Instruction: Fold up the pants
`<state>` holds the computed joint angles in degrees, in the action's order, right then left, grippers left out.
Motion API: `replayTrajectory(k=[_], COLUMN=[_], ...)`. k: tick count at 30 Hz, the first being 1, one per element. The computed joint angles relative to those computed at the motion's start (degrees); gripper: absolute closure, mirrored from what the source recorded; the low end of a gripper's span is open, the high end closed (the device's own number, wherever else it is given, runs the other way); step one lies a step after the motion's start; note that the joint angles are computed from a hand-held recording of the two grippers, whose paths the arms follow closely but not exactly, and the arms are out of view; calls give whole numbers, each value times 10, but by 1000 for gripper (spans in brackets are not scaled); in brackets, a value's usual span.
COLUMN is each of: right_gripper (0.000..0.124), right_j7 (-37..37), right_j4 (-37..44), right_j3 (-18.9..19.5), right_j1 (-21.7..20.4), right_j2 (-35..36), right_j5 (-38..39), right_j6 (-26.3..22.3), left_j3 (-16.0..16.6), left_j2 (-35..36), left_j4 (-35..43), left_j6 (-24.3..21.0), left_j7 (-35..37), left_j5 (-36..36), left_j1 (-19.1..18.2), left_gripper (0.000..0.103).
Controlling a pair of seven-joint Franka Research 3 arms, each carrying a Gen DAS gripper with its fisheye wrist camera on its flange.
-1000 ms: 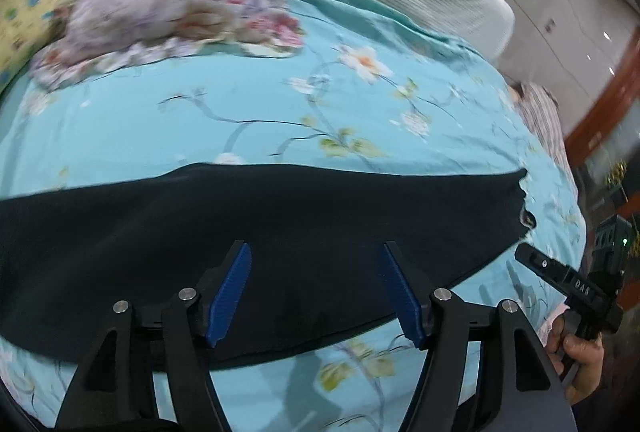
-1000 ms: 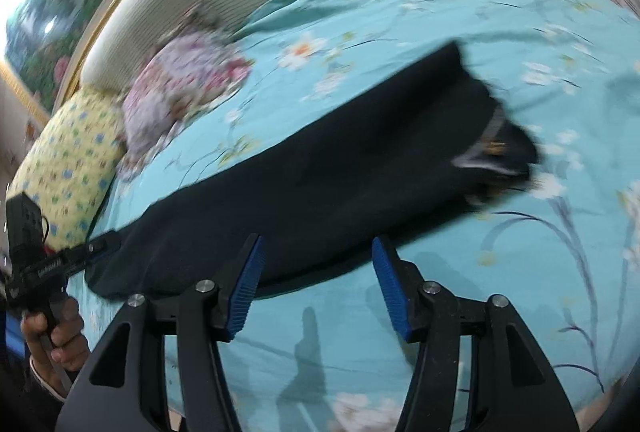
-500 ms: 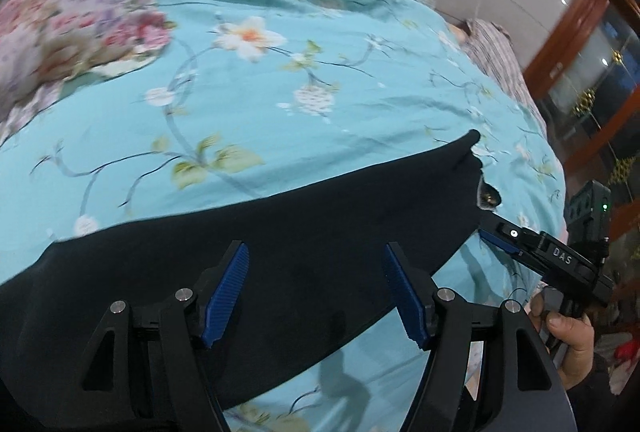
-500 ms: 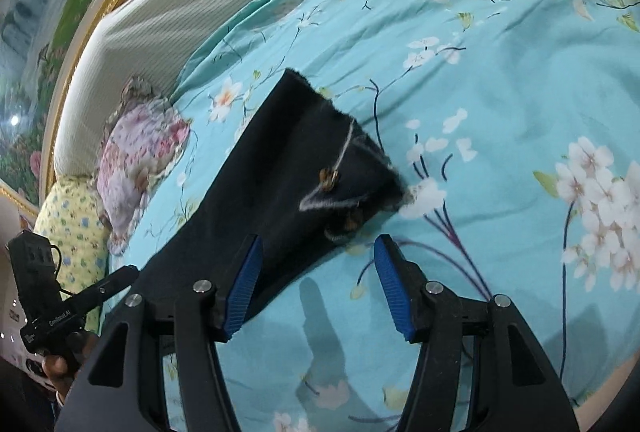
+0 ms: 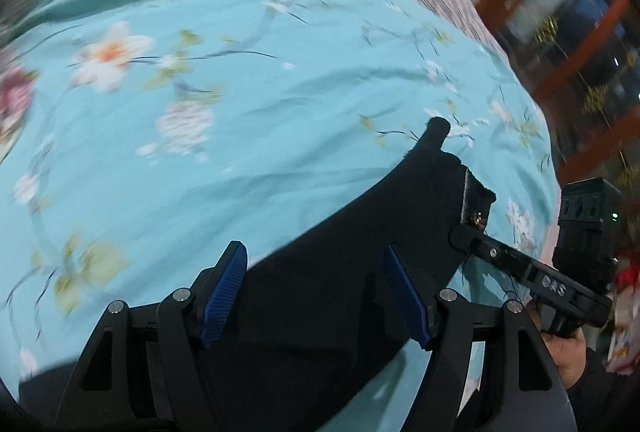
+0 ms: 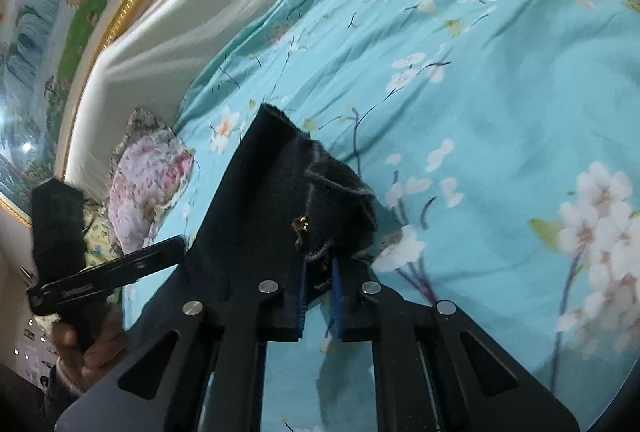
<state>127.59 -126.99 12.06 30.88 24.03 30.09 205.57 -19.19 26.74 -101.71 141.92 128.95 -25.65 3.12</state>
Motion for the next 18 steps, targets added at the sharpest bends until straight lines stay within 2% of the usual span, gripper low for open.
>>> replayTrajectory(k=[2,4,7,10,14,18], right_gripper=[113,113,113,113,113,113], right_j7=[22,33,47,63,81,98], right_j4=[-12,-18,-22,-24,-27,-32], right_j3=[19,25,29,35,38,45], right_j1=[-25,-34,-41,-50,-61,-74], right_j2=[1,0,3,9,12,14], right_j5=[-29,-48,-66,-90,-116,-150], right_j6=[14,22,28,36,48,67], left_j3=[-1,-11,-16,-25,-29,-41], left_j2=[31,75,134,166,152,122], left_j4=[40,103,190,239,220,178], left_j6=[-27,-88,-165,-210,-198,-180], left_j7=[-7,-3,-9,7,44,81], left_j5=[18,24,35,33,28,-18], left_j1=[-13,-17,-28,-30,-28,-2], left_gripper=[32,33,48,67,83,87])
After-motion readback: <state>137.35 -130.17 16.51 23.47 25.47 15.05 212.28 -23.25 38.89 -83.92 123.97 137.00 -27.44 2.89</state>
